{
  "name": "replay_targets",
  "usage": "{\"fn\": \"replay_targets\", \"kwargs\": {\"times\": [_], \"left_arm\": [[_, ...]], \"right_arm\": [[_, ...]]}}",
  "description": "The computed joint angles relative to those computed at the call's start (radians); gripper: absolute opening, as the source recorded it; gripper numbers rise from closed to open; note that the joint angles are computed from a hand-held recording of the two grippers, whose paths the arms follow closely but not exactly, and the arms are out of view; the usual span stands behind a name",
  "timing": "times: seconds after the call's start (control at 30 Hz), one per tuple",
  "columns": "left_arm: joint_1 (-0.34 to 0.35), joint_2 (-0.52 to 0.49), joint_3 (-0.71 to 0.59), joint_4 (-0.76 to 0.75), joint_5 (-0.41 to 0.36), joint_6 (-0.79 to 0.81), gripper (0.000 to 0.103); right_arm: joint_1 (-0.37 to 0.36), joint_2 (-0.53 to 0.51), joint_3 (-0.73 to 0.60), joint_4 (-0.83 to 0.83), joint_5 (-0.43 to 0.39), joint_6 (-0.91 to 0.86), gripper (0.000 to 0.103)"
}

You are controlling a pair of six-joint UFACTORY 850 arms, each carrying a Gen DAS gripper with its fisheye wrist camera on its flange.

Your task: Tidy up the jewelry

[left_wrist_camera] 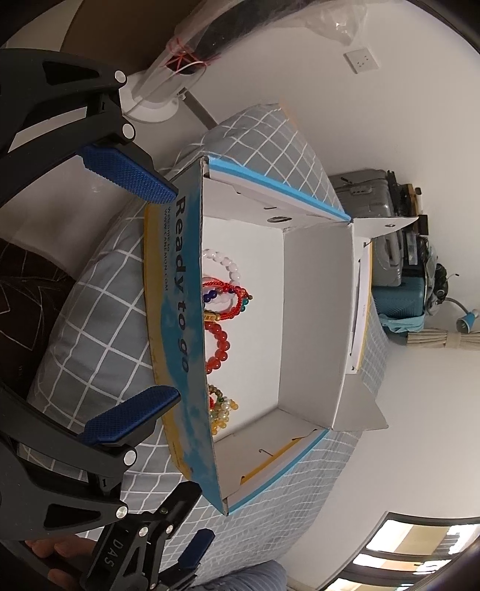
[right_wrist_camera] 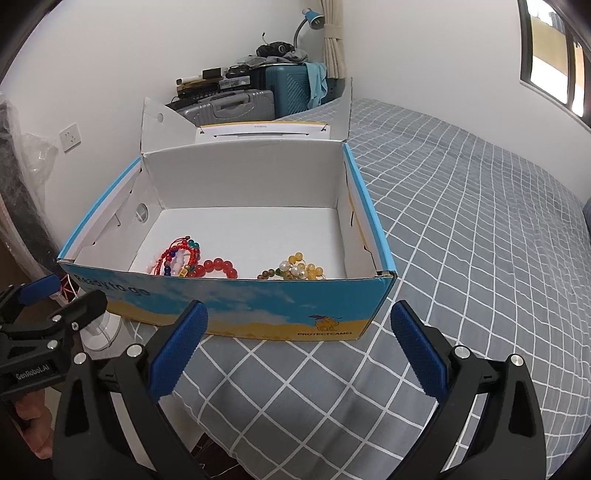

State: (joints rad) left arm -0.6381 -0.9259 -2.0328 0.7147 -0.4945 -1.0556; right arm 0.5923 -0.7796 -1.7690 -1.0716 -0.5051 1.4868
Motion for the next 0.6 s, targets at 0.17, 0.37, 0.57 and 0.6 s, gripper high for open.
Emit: {"fn": "replay_targets", "kwargs": {"times": [0.17,0.37,0.57,0.6], "left_arm": [[-0.001,-0.002,-0.004,0.015,-0.012,-0.014,0.097],[-0.002,-0.008,-0.014,0.020,-0.023,-0.010,0.097],[-0.004,-0.017,-0.030,0.011,-0.038,0.007,0.097],[-0.005,-0.019,-0.032,0.012,-0.040,0.009,0.097]], "right_arm": [[-0.001,-0.003,-0.004,0.013,-0.001,-0.015,0.095],[-0.002,-0.003,-0.007,0.019,-0.003,-0.020,0.095],[-0.002,-0.006,-0.010,0.020,-0.008,-0.023,0.095],[-0.002,-0.005,-0.009,0.019,-0.007,-0.021,0.095]]}}
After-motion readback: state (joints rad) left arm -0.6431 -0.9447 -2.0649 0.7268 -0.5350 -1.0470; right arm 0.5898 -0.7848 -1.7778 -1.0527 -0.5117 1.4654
